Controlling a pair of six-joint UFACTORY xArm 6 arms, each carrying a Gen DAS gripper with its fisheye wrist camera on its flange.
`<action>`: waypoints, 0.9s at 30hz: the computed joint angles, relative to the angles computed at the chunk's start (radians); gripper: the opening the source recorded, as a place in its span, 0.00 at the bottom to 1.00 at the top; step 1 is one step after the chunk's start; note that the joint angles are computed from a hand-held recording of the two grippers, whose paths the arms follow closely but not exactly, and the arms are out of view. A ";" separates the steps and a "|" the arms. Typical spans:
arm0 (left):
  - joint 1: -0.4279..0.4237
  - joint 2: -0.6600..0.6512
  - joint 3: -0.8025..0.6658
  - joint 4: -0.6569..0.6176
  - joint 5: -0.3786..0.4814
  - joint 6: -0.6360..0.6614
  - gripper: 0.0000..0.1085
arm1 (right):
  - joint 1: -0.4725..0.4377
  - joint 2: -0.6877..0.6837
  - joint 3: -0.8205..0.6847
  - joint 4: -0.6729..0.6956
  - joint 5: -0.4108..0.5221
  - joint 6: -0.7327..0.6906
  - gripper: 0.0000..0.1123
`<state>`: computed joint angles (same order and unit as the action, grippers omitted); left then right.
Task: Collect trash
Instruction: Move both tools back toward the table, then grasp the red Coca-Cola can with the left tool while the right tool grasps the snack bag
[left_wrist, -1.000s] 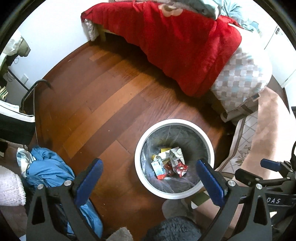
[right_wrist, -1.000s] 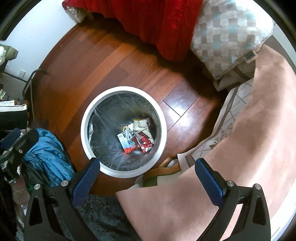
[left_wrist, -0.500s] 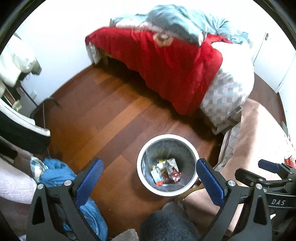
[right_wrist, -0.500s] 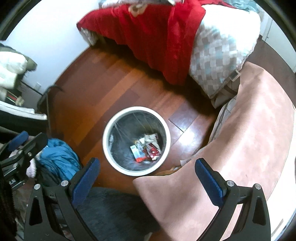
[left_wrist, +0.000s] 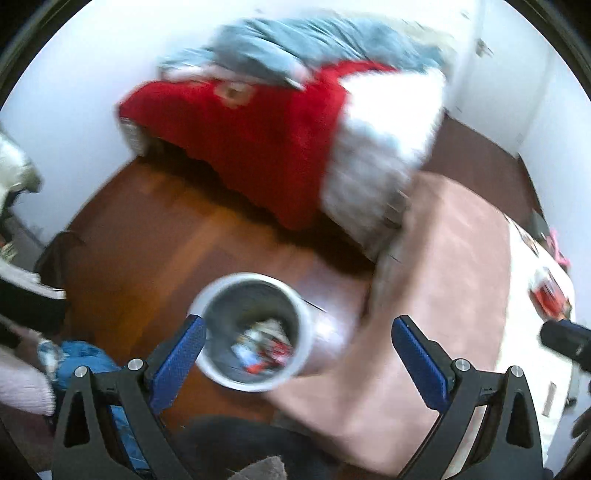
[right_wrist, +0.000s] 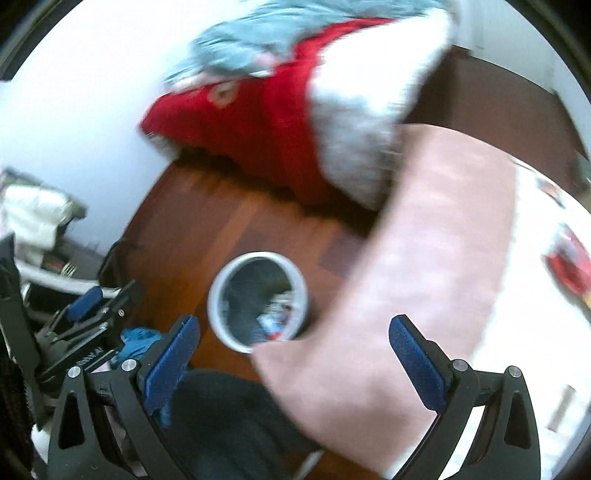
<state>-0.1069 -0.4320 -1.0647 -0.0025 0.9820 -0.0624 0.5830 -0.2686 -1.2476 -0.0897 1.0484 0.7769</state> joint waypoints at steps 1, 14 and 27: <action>-0.051 0.024 -0.006 -0.002 0.002 -0.029 0.95 | -0.033 -0.045 0.041 -0.004 0.020 0.001 0.92; -0.527 0.695 -0.623 -0.378 0.140 -0.250 0.94 | -1.008 -0.275 0.310 0.168 0.111 -0.421 0.90; -0.607 1.227 -1.333 -0.341 0.366 -0.502 0.83 | -1.197 -0.086 0.344 0.333 0.023 -0.633 0.76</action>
<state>-0.7135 0.7953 -2.3979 -0.3437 1.3479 -0.5643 -0.6136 -0.3549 -0.9035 0.2432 1.0713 0.1437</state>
